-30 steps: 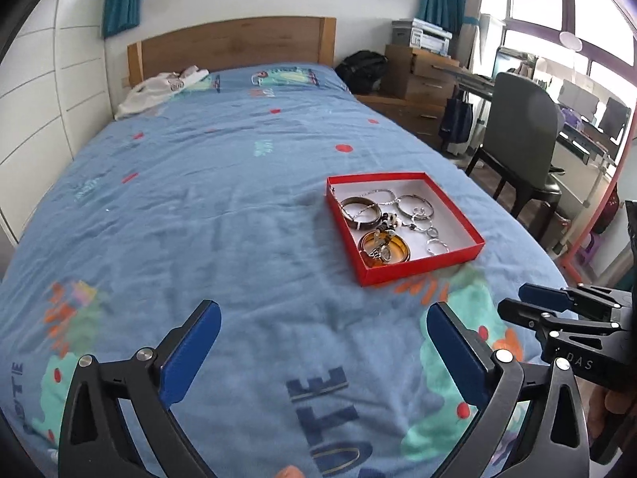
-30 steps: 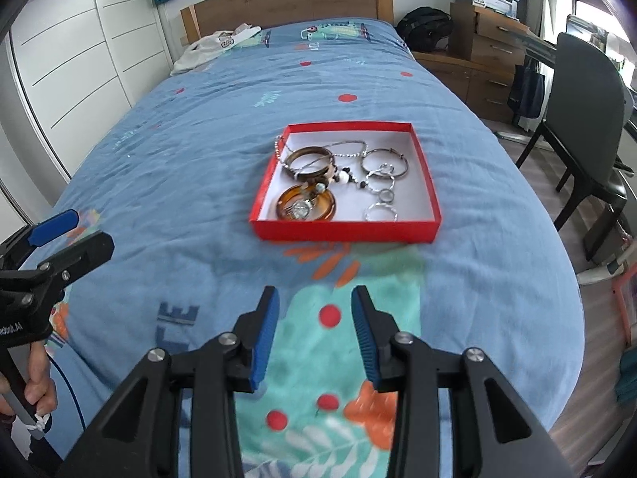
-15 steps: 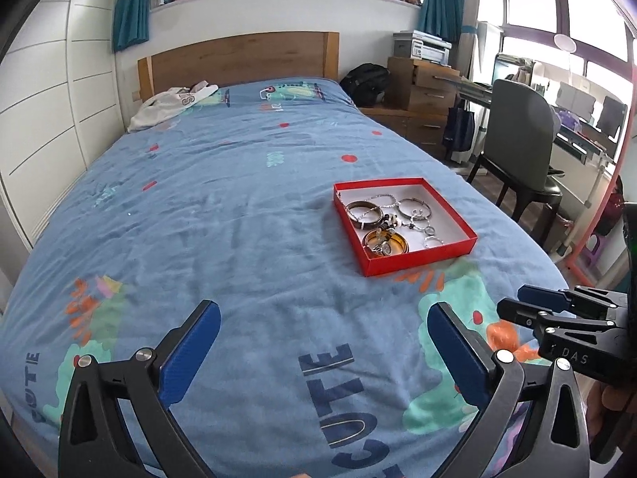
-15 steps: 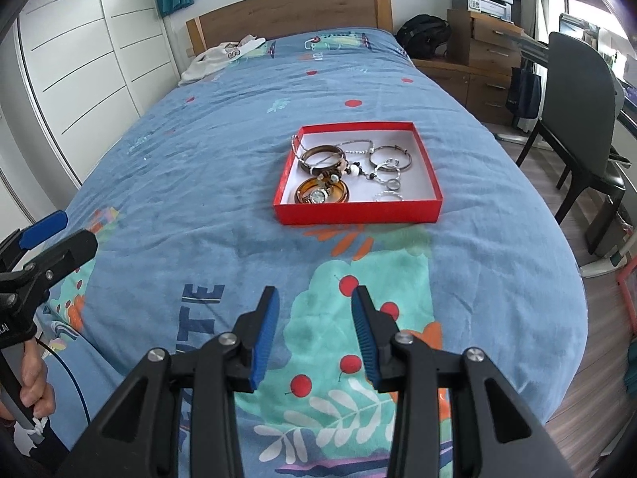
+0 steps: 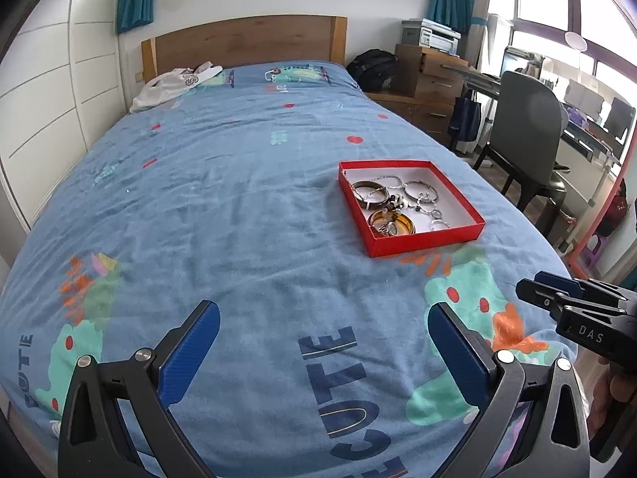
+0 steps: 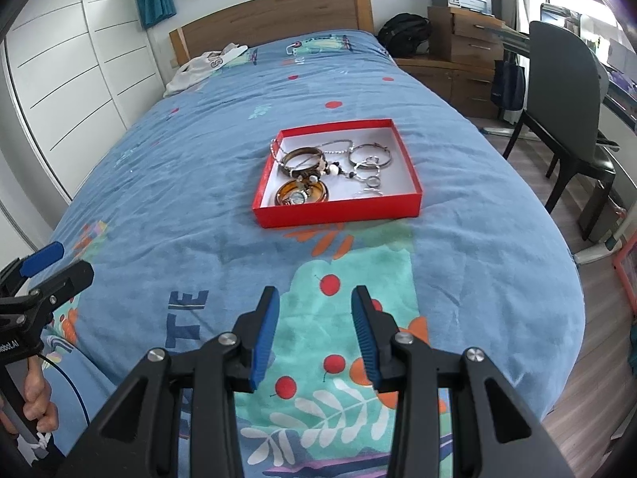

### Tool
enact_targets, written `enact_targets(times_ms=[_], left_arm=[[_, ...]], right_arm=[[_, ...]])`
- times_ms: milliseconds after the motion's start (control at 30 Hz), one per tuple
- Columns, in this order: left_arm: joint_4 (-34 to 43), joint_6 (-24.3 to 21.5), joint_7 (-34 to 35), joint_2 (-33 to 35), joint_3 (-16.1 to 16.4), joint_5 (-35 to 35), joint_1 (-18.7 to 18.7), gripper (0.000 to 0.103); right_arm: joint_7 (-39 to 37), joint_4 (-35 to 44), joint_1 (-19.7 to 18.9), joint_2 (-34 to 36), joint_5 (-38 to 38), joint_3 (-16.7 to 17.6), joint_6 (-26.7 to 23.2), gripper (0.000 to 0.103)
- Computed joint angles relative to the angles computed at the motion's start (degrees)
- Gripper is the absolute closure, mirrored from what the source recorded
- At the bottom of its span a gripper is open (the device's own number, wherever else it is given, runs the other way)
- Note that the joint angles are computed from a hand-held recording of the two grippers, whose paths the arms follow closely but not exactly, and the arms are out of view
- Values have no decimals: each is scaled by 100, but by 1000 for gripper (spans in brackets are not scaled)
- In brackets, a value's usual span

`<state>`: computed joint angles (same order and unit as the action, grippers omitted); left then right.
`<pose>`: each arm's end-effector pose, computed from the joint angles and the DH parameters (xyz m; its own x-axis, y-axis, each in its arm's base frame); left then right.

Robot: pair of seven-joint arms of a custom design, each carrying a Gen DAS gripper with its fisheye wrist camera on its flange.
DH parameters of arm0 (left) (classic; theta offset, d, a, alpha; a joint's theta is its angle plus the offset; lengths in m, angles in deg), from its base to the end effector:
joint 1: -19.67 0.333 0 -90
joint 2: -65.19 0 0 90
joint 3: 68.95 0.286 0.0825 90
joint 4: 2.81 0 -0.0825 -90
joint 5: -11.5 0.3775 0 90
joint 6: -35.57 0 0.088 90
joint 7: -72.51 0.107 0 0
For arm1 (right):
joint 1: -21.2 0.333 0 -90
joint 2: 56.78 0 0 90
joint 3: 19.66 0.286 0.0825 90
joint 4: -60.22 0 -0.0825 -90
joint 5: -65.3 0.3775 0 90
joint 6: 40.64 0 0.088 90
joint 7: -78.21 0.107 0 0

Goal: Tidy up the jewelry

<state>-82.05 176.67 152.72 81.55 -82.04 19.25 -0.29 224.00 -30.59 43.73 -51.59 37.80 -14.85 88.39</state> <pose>0.5826 -0.3500 0.6214 -0.4446 -0.8942 0.0520 -0.6391 0.2759 -0.7179 0.5616 0.2733 0.6144 -0.2476 -0.9587 -0.1399 -0.7142 0.2782 -0.6423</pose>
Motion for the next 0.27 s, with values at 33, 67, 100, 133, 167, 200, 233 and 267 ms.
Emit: enact_targets(times_ms=[33, 67, 100, 133, 167, 200, 233, 267], left_arm=[[4, -10, -1, 3, -1, -9, 1, 1], [0, -6, -3, 1, -1, -5, -1, 1], [2, 0, -4, 5, 2, -1, -1, 1], [-6, 9, 2, 2, 0, -5, 2, 1], [18, -19, -3, 14, 0, -9, -1, 1], [39, -51, -9, 25, -1, -21, 0, 1], [48, -75, -3, 29, -9, -54, 8, 1], [59, -85, -2, 38, -9, -70, 12, 1]], right_arm=[[4, 10, 0, 7, -12, -4, -6, 66], [8, 7, -1, 5, -20, -7, 4, 66], [17, 21, -1, 16, -32, -10, 9, 66], [19, 42, 0, 34, -40, -12, 9, 66], [16, 52, 1, 44, -40, -15, 12, 66], [23, 52, 4, 43, -49, -18, 11, 66], [35, 69, 10, 58, -63, -18, 6, 66], [35, 74, 11, 66, -58, -21, 8, 66]])
